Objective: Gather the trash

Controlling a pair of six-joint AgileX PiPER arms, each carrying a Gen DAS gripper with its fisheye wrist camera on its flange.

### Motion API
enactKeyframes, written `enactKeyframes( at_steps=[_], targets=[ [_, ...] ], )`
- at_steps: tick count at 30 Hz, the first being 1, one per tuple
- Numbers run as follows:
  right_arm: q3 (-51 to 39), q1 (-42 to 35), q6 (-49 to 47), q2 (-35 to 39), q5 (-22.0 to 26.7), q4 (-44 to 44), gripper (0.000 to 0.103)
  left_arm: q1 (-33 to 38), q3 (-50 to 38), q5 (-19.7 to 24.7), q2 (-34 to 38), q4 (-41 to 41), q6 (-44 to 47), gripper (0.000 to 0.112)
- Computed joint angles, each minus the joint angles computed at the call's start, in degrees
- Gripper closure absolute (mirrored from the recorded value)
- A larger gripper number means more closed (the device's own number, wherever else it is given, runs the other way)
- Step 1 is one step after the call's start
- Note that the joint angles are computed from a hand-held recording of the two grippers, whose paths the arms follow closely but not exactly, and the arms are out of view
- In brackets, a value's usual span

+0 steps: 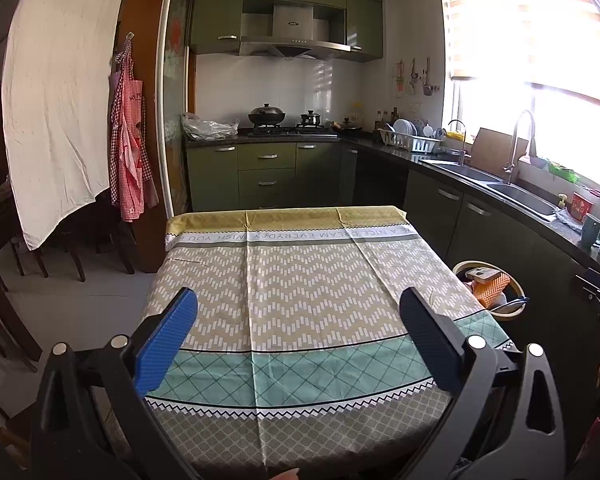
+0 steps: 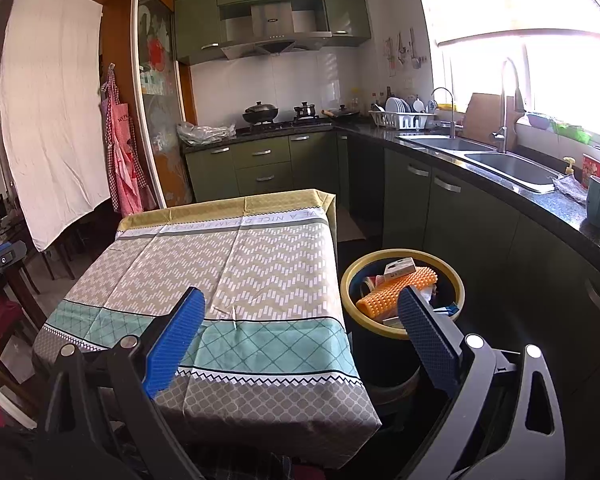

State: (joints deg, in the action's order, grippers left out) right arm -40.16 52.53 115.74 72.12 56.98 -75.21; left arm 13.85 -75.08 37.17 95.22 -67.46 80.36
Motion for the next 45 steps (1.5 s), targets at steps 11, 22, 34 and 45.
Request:
enactKeyframes(
  at_steps=[11,22,34,45],
  targets=[
    [-0.5,-1.9,-0.4,0.8,-2.5,-0.4,0.008,0.2,-0.2,-0.1,0.4,0.2,-0.2,0.016],
    [-0.4,-2.2,-0.2,1.0,-2.8,-0.6,0.008,-0.4,0.3,-0.5,0.2,1.0,0.0,0.016],
    [-0.2,-2.6,0.9,1.7,-3.6,-1.1,0.008,-0.5,0.1,-0.4,0.2,1.6,-0.3,0.016],
    [0.0,-2.7,1.2,1.8,-3.8,-1.3,0.008,-0.8,0.1,-0.6,0.3,2.1,-0.7,0.016]
  ],
)
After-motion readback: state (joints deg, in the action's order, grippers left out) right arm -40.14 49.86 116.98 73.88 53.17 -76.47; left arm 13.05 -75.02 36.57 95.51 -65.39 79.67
